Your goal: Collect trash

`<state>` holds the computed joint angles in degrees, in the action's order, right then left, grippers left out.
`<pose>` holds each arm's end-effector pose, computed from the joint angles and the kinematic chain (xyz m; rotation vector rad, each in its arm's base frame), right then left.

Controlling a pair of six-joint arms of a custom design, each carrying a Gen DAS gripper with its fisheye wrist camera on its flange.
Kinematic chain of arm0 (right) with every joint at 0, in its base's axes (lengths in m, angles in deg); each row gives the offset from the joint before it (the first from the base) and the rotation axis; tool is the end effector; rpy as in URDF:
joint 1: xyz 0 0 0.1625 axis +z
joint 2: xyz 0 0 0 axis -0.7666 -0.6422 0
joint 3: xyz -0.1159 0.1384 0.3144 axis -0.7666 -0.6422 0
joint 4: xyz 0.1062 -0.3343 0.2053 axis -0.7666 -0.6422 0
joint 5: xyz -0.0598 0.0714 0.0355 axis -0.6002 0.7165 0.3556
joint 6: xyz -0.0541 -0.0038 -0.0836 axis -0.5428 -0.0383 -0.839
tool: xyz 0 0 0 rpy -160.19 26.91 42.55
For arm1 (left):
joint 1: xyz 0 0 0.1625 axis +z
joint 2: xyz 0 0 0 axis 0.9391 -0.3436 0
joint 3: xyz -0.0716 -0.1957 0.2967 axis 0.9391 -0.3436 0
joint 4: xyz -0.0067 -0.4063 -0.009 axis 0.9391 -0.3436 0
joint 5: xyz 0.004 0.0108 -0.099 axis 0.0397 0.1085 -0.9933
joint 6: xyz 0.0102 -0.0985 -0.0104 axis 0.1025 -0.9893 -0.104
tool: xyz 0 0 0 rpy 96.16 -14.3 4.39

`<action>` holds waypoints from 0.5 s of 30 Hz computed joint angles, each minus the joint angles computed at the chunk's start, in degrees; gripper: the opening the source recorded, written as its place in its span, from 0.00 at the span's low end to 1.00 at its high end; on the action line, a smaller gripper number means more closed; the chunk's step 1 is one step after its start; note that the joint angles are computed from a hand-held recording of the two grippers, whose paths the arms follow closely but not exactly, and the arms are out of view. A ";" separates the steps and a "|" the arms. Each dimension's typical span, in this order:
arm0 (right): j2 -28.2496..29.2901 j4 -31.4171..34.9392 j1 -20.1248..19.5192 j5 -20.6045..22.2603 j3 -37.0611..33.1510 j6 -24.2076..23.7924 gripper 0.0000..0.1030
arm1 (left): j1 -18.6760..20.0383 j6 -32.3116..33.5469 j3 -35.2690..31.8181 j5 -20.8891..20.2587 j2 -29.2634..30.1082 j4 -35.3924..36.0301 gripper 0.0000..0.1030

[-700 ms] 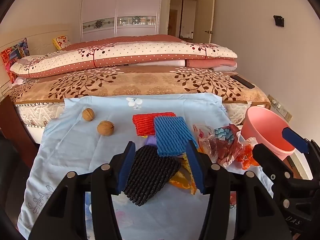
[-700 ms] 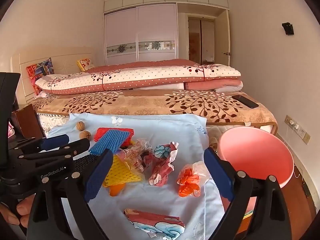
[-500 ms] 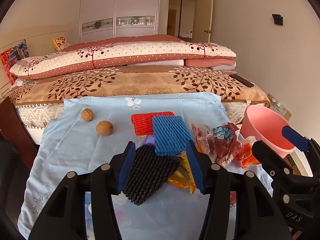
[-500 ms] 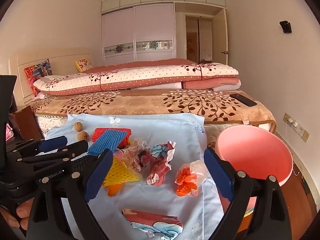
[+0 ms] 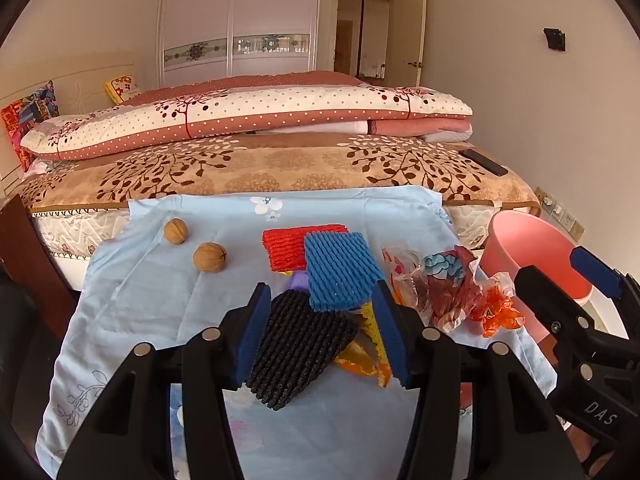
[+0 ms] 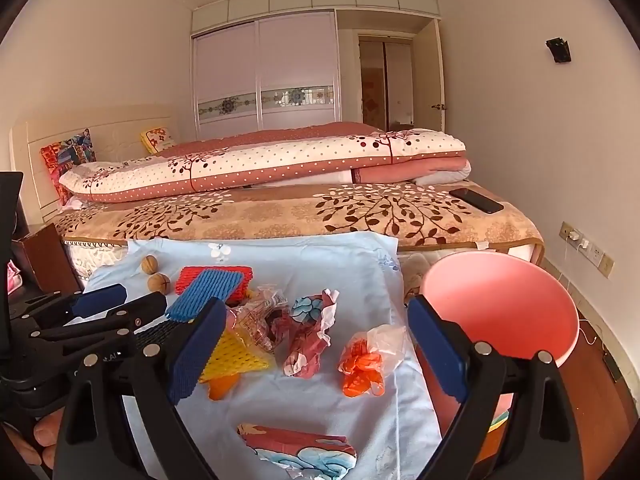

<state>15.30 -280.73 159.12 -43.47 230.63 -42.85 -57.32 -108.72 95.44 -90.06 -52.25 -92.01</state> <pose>0.2079 -0.2844 0.0668 0.9521 -2.2615 1.2226 -0.1480 -0.2614 0.1365 0.2015 2.0578 -1.2044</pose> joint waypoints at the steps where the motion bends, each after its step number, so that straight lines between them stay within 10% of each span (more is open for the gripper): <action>1: -0.02 -0.10 0.01 0.02 0.00 0.03 0.88 | -0.24 -0.30 0.00 -0.12 -0.56 0.79 0.52; 15: 0.38 0.95 0.40 -2.54 -1.07 1.19 0.88 | -0.41 -0.50 -0.10 -0.16 -0.93 1.42 0.52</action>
